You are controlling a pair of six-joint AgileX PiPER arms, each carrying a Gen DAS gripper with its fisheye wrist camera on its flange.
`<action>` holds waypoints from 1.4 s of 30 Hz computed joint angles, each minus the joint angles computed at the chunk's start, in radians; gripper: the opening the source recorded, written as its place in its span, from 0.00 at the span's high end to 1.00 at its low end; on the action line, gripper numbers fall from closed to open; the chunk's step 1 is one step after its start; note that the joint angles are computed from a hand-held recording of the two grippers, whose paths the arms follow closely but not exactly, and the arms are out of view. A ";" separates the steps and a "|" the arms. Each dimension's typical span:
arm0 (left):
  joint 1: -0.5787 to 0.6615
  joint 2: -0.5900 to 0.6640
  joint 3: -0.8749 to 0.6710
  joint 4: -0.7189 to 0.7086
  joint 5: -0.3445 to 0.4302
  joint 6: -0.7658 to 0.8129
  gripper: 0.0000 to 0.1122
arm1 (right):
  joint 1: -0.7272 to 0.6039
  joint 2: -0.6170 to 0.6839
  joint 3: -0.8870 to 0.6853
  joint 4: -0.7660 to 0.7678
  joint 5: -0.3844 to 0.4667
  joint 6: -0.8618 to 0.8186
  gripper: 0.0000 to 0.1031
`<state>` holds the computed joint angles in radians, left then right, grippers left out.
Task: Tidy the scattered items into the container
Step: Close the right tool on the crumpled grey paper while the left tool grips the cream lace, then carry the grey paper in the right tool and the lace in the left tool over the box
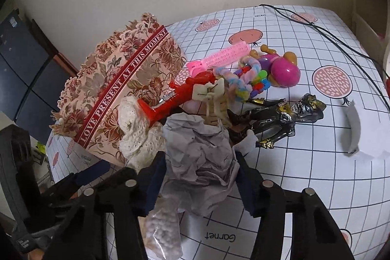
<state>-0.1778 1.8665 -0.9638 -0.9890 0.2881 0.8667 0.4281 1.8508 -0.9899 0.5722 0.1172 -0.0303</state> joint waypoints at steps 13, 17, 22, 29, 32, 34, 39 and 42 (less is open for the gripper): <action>0.040 0.051 -0.057 0.005 0.114 0.032 0.68 | 0.023 -0.021 0.014 -0.077 -0.016 0.088 0.49; 0.041 0.033 -0.033 -0.040 0.104 0.097 0.77 | 0.028 -0.027 0.011 -0.161 -0.011 0.179 0.50; 0.068 0.004 -0.007 -0.090 0.122 0.182 0.86 | 0.042 -0.054 0.012 -0.344 -0.005 0.362 0.50; 0.080 -0.026 -0.008 -0.146 0.142 0.237 0.89 | 0.057 -0.118 0.008 -0.674 0.027 0.692 0.51; 0.083 -0.045 -0.010 -0.169 0.152 0.255 0.89 | 0.069 -0.154 0.003 -0.836 0.052 0.851 0.51; 0.090 -0.062 -0.009 -0.173 0.169 0.257 0.90 | 0.077 -0.176 -0.003 -0.900 0.072 0.916 0.51; 0.103 -0.108 -0.009 -0.188 0.205 0.275 0.90 | 0.097 -0.227 -0.022 -1.019 0.121 1.030 0.51; 0.114 -0.142 -0.012 -0.188 0.238 0.279 0.90 | 0.111 -0.257 -0.037 -1.074 0.150 1.073 0.51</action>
<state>-0.0635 1.7245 -0.9757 -1.1766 0.5263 1.1457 0.5393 1.5934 -1.0269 -0.5017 0.2673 1.0426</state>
